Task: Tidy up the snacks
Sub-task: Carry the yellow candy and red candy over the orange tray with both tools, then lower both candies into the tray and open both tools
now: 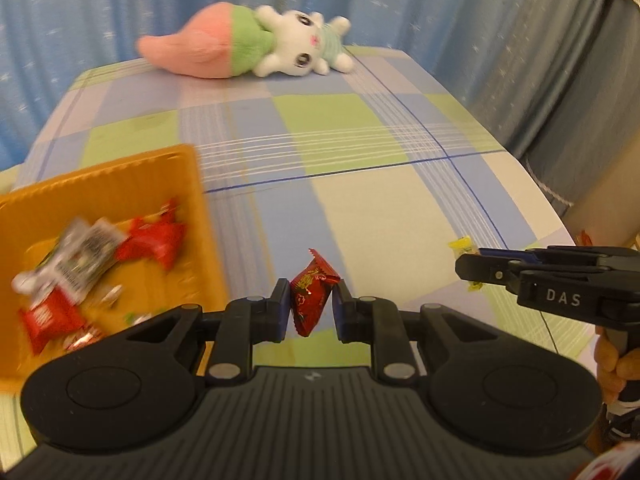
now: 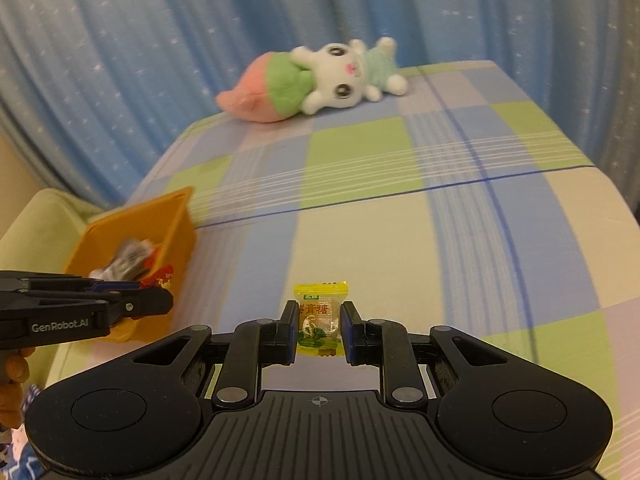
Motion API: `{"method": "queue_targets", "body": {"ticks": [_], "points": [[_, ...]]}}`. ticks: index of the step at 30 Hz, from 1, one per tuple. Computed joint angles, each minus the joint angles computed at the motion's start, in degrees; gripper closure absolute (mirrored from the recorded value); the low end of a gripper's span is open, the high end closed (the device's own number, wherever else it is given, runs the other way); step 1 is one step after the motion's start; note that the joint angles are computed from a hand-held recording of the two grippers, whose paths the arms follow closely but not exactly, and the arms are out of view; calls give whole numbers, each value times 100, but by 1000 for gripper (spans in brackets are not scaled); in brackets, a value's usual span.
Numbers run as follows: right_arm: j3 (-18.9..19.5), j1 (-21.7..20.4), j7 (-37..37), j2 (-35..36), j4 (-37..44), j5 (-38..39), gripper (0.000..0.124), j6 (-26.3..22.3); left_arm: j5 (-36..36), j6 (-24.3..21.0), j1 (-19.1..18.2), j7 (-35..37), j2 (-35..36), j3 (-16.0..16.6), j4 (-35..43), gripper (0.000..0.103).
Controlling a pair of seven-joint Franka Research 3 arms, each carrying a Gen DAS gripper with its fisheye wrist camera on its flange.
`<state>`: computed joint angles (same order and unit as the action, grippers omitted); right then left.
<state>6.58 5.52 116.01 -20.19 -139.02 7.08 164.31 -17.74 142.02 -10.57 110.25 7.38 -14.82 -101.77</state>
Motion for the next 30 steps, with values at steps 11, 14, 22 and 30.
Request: {"method": "queue_targets", "body": {"ticks": [11, 14, 22, 30], "points": [[27, 755, -582, 626, 706, 403, 102, 114, -135, 372, 335, -247, -997, 572, -1018, 83], [64, 893, -680, 903, 1020, 417, 102, 134, -97, 463, 430, -320, -1116, 721, -1126, 83], [98, 1161, -637, 1680, 1892, 167, 102, 164, -133, 586, 683, -215, -1069, 956, -1026, 83], [-95, 1424, 104, 2356, 2682, -730, 102, 47, -363, 536, 939, 152, -684, 934, -581, 83]]}}
